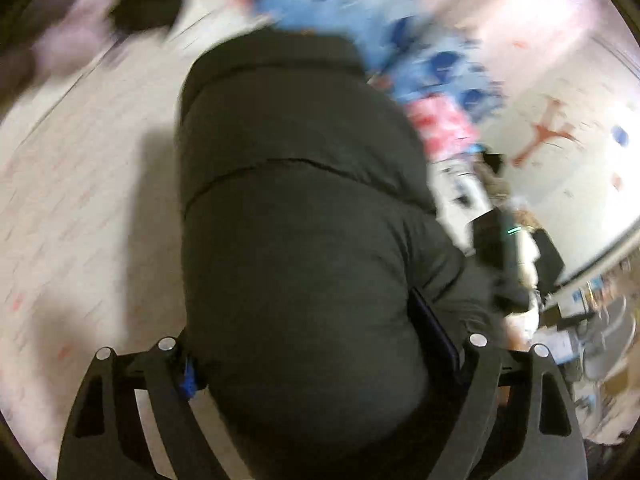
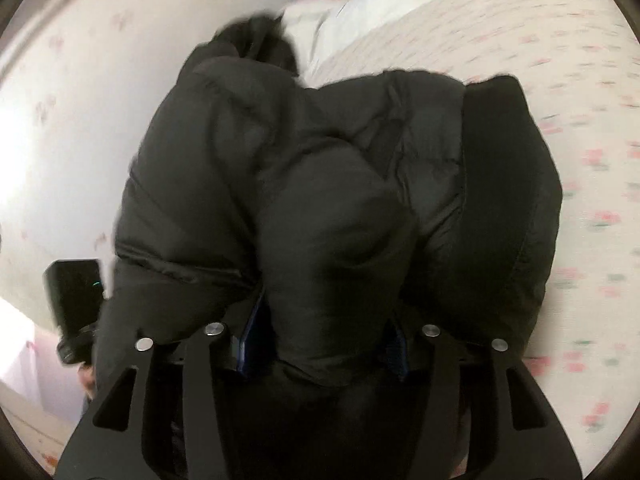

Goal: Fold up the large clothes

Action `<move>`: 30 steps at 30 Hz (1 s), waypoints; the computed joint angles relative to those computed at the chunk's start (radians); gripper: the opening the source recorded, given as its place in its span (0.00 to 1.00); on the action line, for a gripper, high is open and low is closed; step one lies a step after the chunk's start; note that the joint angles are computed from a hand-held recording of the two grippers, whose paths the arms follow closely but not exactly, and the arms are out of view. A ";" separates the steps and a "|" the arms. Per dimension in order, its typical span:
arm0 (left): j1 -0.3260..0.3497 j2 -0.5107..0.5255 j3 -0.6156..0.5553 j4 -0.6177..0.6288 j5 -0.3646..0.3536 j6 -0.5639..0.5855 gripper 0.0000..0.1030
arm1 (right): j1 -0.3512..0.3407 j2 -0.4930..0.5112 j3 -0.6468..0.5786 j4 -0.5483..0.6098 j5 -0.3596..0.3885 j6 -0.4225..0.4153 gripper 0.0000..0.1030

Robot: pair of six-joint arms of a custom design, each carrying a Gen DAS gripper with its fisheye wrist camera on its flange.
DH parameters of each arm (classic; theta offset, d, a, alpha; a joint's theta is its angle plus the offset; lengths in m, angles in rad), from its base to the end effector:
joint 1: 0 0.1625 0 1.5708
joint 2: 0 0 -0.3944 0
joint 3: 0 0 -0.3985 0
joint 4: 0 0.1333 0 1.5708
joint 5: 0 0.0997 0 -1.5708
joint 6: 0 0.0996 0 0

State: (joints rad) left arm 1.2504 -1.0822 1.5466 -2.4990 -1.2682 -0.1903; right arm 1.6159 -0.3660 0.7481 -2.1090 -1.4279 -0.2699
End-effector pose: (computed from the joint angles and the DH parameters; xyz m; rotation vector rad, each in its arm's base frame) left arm -0.0573 -0.6902 0.2918 0.0834 2.8706 -0.7663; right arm 0.1857 -0.8443 0.0732 -0.4882 2.9666 -0.2578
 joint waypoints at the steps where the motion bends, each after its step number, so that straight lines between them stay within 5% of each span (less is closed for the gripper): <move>1: 0.022 -0.025 0.016 0.025 -0.014 -0.039 0.81 | 0.003 0.012 -0.009 0.013 0.017 0.004 0.49; 5: -0.001 -0.127 0.174 -0.193 0.070 -0.004 0.81 | -0.023 -0.001 0.004 0.042 0.090 0.063 0.49; 7: -0.035 -0.127 0.206 -0.370 0.035 0.038 0.81 | -0.040 -0.011 0.006 0.059 0.123 0.097 0.49; 9: -0.060 -0.104 0.187 -0.415 -0.015 0.105 0.81 | -0.044 -0.025 0.021 0.060 0.134 0.094 0.51; 13: -0.105 0.029 0.052 -0.276 -0.017 0.220 0.81 | -0.021 -0.048 0.021 0.051 0.071 0.099 0.52; 16: -0.099 0.104 0.010 -0.213 0.044 0.233 0.81 | 0.012 -0.117 0.128 -0.137 -0.012 0.069 0.57; 19: -0.098 0.125 -0.007 -0.205 0.069 0.252 0.82 | 0.036 -0.150 0.179 -0.265 0.044 -0.008 0.66; 21: -0.095 0.118 -0.010 -0.197 0.062 0.250 0.83 | 0.065 -0.119 0.131 -0.264 -0.008 -0.041 0.70; 24: -0.086 0.114 -0.004 -0.201 0.057 0.254 0.84 | 0.090 0.006 -0.024 -0.246 -0.243 -0.029 0.70; 27: -0.079 0.121 -0.022 -0.173 0.020 0.269 0.84 | 0.022 0.094 -0.117 -0.153 -0.194 0.080 0.75; 30: -0.090 0.145 -0.047 -0.141 0.058 0.280 0.84 | 0.020 0.080 -0.083 -0.168 -0.223 0.059 0.75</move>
State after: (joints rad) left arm 1.1603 -0.9368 1.5001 -2.6400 -1.2099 0.0894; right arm 1.6360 -0.2862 0.6650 -2.2772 -1.6512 -0.2105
